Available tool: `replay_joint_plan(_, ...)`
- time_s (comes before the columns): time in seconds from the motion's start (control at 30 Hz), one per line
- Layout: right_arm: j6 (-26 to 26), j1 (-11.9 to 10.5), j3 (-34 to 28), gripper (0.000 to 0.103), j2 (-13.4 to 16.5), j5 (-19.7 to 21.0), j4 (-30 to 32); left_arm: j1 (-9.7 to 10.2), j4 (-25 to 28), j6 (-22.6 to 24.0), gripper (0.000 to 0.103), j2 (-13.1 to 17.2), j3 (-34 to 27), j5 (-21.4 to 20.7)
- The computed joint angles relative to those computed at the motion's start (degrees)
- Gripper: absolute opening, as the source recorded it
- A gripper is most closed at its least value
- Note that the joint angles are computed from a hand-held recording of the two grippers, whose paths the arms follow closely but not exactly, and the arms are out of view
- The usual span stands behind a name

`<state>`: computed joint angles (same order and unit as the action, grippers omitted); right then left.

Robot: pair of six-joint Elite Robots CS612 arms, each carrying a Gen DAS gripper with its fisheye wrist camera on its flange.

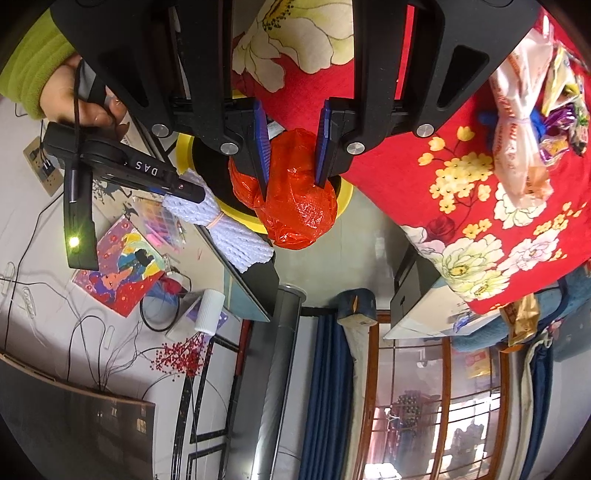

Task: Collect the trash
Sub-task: 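Carry the yarn skein and red bag with both grippers over the bin, then open the right gripper releasing the yarn while the left releases the red bag into the bin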

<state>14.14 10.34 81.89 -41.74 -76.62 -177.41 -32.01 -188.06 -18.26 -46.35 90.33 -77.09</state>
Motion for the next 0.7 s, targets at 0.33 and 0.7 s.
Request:
replay_joint_plan(0.33,1.0,-0.3,-0.1,0.029,0.4,-0.3,1.7,0.00,3.1,0.3,0.015,1.8,-2.4,-1.1)
replay_joint_plan(0.7,2.3,-0.4,-0.3,0.051,0.5,-1.4,2.5,0.30,2.5,-1.9,0.065,2.4,-2.8,-0.8)
